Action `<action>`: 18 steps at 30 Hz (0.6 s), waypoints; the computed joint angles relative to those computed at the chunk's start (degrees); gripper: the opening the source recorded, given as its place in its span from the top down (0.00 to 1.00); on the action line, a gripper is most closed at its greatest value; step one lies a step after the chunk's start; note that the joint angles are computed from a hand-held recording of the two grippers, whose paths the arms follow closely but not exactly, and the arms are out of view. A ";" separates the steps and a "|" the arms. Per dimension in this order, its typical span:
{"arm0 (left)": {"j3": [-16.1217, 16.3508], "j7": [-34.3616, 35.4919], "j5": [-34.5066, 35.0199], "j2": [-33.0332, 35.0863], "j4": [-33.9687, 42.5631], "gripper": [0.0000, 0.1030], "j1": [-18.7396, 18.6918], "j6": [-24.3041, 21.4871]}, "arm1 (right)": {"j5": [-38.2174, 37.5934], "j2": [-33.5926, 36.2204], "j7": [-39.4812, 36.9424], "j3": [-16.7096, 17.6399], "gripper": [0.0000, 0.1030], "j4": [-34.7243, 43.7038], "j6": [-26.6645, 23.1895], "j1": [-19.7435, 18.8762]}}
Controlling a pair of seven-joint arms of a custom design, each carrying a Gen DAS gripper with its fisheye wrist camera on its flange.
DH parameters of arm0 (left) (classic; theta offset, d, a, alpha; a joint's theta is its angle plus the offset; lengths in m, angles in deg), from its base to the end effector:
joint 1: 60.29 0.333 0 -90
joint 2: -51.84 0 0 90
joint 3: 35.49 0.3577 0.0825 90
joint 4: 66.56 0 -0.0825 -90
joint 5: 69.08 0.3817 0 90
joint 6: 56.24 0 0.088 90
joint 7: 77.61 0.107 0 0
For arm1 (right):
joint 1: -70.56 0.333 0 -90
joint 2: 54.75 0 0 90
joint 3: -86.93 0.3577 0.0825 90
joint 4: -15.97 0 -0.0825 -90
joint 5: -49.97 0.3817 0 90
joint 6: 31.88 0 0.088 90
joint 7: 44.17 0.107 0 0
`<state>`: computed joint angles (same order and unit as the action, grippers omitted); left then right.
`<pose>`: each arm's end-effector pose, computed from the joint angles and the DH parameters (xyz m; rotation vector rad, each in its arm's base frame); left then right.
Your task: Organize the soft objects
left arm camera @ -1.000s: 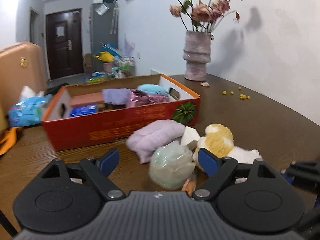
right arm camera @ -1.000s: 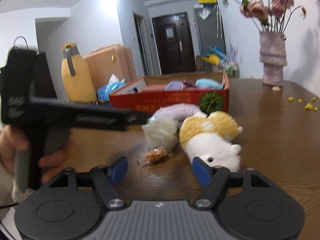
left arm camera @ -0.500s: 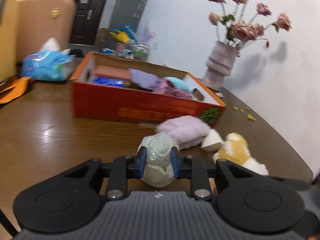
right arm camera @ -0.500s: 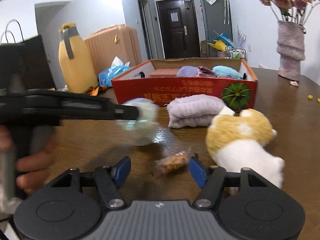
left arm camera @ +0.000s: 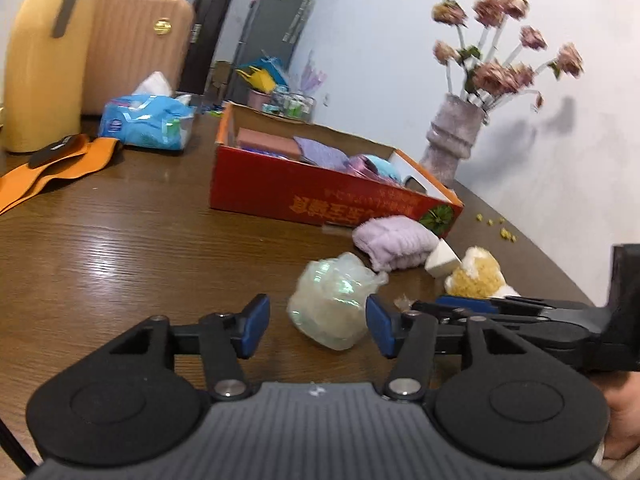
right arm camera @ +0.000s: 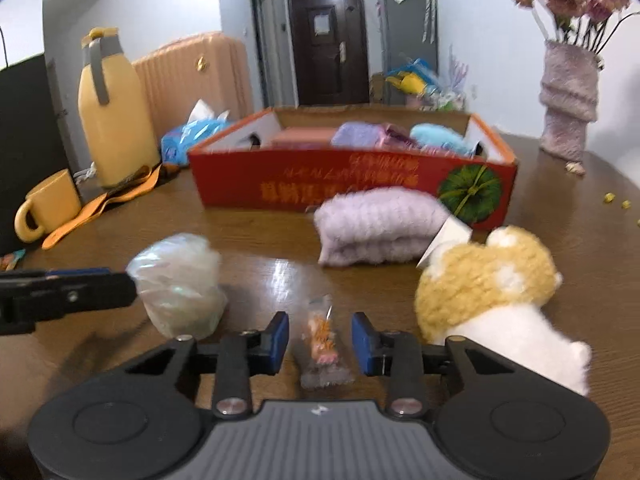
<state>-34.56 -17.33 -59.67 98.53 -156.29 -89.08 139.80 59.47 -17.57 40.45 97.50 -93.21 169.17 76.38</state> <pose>0.6750 -0.3822 0.3193 -1.6053 1.8911 -1.3391 0.6817 0.1556 0.3088 -1.6777 1.5182 -0.6425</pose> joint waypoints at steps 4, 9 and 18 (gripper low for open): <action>-4.43 -2.86 -0.49 0.80 1.04 0.52 3.75 0.55 | -12.58 1.91 4.72 13.07 0.65 0.49 1.33 -12.43; -10.71 -5.15 3.38 3.55 4.60 0.67 8.55 0.57 | -20.75 7.60 7.83 22.80 0.65 7.12 -4.30 -19.69; -28.72 -6.07 4.94 10.76 10.77 0.96 21.08 -11.52 | -14.53 18.76 4.15 36.33 0.95 15.93 -17.66 -26.76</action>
<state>-63.28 -23.40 -54.72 109.29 -145.52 -68.00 128.28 44.95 1.19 44.60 133.84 -77.29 151.51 49.62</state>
